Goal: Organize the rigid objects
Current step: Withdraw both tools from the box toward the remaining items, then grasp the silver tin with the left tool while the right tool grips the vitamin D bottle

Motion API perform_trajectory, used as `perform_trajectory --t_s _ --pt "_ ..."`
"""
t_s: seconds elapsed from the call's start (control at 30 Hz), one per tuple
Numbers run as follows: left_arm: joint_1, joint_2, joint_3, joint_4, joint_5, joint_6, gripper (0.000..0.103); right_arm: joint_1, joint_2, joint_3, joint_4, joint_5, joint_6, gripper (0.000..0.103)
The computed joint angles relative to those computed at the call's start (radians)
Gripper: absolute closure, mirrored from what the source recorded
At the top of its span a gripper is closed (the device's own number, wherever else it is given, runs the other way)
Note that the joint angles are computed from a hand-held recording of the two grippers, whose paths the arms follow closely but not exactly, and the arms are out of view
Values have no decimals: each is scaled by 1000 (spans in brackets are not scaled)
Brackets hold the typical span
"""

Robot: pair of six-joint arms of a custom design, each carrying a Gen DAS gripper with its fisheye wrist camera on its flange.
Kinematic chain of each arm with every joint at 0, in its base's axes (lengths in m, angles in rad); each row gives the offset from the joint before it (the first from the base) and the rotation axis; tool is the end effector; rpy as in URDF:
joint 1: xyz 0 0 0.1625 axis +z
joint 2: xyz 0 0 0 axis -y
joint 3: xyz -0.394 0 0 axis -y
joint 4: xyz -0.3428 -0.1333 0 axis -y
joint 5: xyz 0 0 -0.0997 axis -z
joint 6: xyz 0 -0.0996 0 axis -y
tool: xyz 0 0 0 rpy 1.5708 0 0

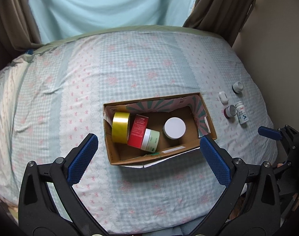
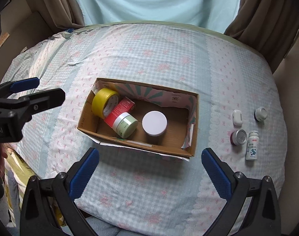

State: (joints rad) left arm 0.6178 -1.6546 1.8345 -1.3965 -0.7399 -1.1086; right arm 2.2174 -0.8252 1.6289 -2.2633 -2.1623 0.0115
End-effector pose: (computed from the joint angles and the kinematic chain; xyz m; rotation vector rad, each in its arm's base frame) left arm -0.1855 -0.3856 0.3962 0.0023 2.3486 -0.6704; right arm 0.4206 -0.4281 0.1119 0.8356 -2.4040 0.1165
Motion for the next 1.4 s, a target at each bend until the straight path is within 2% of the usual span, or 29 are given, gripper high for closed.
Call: perform_trajectory --t_s 0.17,0.23,0.37,0.53,0.67,0.83,0.93,1.03,1.23,1.4 --pt "-85 55 -6 9 55 -61 0 -32 -124 64 5 -41 37 0" --pt "-105 97 -15 5 77 -79 0 -43 -164 77 9 -82 35 0" --pt "-113 177 -2 -147 68 -35 0 -91 -247 94 13 -132 -1 0" --pt "-114 342 -38 -271 54 -57 0 -184 -322 100 -43 -156 -139 0" --pt "-116 488 -70 -395 51 -53 0 -273 -351 88 -97 -117 -266 0" --pt "-85 658 -131 -544 14 18 0 -361 -338 51 -120 -76 -389 0" --pt "-58 738 -178 -592 4 82 0 -406 -321 18 -88 -38 -395 0" --pt "-20 799 -176 -709 2 180 0 -451 -291 -2 -95 -8 -402 0" --pt "92 947 -173 -938 -41 382 0 -549 -186 -28 -145 -8 -407 2" --pt "181 1069 -205 -1042 -50 496 0 -597 -95 -52 -201 -35 -436 2"
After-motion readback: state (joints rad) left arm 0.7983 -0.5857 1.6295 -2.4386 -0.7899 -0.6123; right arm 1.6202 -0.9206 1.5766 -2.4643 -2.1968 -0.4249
